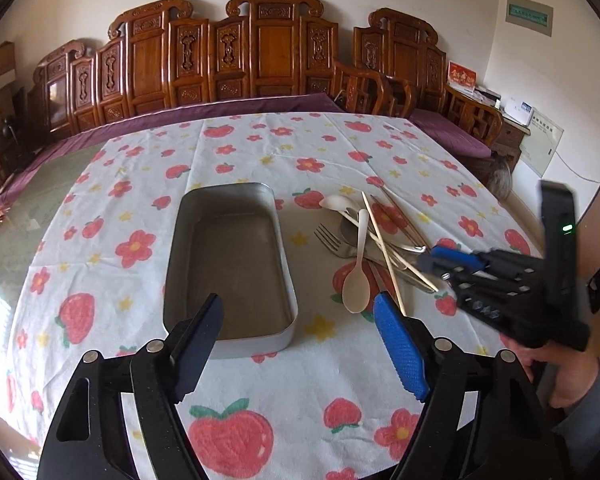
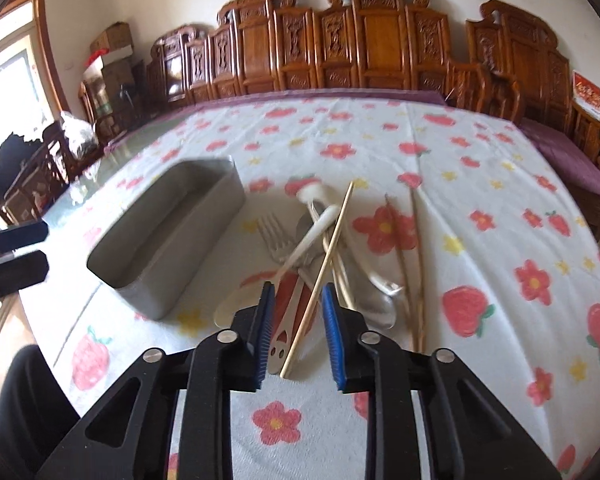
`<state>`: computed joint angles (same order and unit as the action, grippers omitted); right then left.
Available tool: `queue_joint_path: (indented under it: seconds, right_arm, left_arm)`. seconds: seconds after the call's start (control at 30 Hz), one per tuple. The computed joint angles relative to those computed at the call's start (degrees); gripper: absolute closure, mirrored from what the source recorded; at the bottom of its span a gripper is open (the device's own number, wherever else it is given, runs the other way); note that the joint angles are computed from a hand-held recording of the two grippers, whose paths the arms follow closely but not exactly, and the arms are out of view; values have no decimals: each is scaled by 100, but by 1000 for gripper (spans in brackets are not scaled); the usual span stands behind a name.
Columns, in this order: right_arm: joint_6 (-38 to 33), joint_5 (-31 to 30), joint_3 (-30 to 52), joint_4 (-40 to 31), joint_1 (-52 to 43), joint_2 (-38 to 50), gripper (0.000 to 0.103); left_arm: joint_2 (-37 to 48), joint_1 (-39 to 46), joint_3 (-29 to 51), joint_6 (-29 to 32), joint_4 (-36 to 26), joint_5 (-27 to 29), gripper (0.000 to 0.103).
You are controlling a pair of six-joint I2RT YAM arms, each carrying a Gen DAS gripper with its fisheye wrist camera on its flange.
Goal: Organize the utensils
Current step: 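Grasp a wooden chopstick with the right tool while the left tool approaches the utensils, then grasp a white plastic spoon with the left tool while the right tool holds the chopstick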
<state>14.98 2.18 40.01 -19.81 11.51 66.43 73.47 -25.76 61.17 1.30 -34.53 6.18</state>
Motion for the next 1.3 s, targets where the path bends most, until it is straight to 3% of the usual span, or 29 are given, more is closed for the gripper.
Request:
queue_joint_path:
  seconds: [0.2, 0.43, 0.7, 1.0, 1.3]
  right_arm:
    - [5, -483, 37, 453, -234, 835, 85]
    - [-19, -92, 212, 365, -17, 1328, 88]
    - [-15, -400, 41, 317, -400, 1138, 97]
    - [-139, -796, -115, 144, -919, 390, 97]
    - [-245, -1124, -191, 133, -1462, 132, 97]
  left_arm:
    - [142, -120, -19, -48, 110, -55, 31]
    - [372, -292, 43, -112, 165, -242, 31]
    - [697, -504, 190, -167, 225, -477, 31]
    - [1330, -849, 562, -251, 293, -714, 31]
    - [2443, -1078, 1316, -421, 152, -648, 56]
